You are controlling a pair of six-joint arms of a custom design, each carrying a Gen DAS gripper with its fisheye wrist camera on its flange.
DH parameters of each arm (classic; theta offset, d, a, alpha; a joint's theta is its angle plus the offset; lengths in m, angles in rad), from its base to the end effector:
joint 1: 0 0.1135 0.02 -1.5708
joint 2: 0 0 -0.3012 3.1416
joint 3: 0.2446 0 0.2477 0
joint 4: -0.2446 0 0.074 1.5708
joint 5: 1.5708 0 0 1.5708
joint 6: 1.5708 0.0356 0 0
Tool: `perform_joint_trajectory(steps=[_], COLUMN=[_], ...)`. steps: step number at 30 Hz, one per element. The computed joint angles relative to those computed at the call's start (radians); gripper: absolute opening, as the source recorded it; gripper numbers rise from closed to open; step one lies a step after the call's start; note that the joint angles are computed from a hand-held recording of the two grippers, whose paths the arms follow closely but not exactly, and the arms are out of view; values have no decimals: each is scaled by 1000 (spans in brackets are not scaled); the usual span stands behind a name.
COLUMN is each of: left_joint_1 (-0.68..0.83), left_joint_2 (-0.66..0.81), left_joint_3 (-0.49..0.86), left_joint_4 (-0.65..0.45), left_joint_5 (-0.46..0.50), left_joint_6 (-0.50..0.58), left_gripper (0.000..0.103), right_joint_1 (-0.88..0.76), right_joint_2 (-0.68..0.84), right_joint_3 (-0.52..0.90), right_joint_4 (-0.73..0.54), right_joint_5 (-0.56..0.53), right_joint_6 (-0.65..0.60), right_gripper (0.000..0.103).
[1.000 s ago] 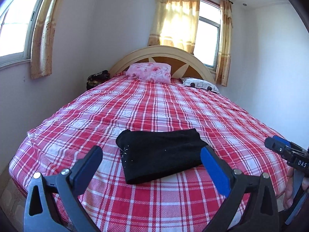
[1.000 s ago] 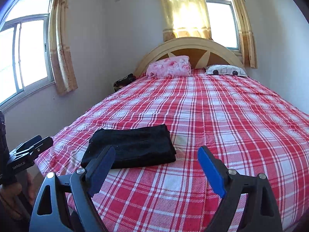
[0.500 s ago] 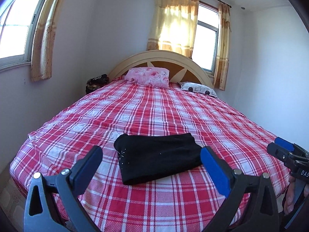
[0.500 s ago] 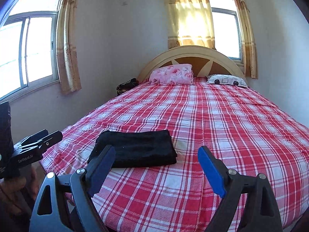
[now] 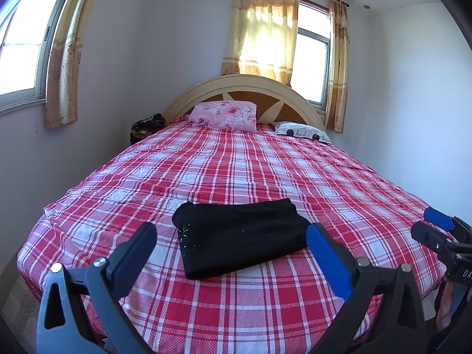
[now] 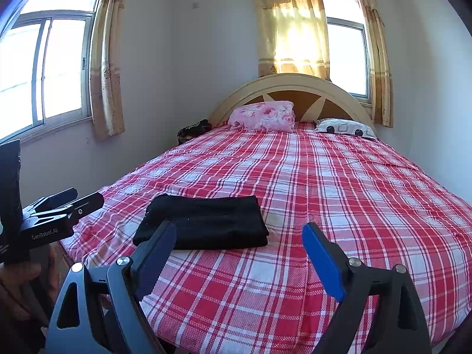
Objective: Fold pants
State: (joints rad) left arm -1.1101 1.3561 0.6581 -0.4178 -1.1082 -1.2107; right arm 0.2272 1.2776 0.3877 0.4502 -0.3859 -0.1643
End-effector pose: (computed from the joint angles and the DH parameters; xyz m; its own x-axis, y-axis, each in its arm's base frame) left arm 0.1255 -0.1811 0.2185 -0.3512 -0.2318 -0.9071 -0.2945 0.9470 -0.1280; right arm 0.2188 0.0643 0.2073 -0.3207 -0.2297 -0.9189 -0.6011 0.7991 0.0101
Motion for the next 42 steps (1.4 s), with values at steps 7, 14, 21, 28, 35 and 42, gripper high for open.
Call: perform_joint_trajectory(steps=[7, 14, 21, 28, 35, 42], left_joint_1=[0, -17, -6, 1, 8, 12], left_joint_2=[4, 31, 18, 16, 17, 27], left_joint_3=[22, 62, 64, 60, 58, 65], left_joint_4=[-50, -144, -189, -206, -206, -204], left_joint_5=[5, -26, -22, -14, -6, -4], left_joint_6=[-13, -79, -145, -179, -181, -173], left_gripper=[103, 103, 103, 103, 103, 103], right_joint_1=[-7, -6, -3, 14, 19, 27], right_joint_2=[-27, -49, -54, -57, -41, -39], right_joint_3=[-19, -23, -28, -33, -32, -35], right_joint_4=[11, 9, 16, 22, 34, 46], right_joint_5=[-3, -5, -5, 3, 1, 6], right_joint_6=[1, 6, 9, 10, 11, 15], right_gripper=[88, 88, 88, 88, 88, 88])
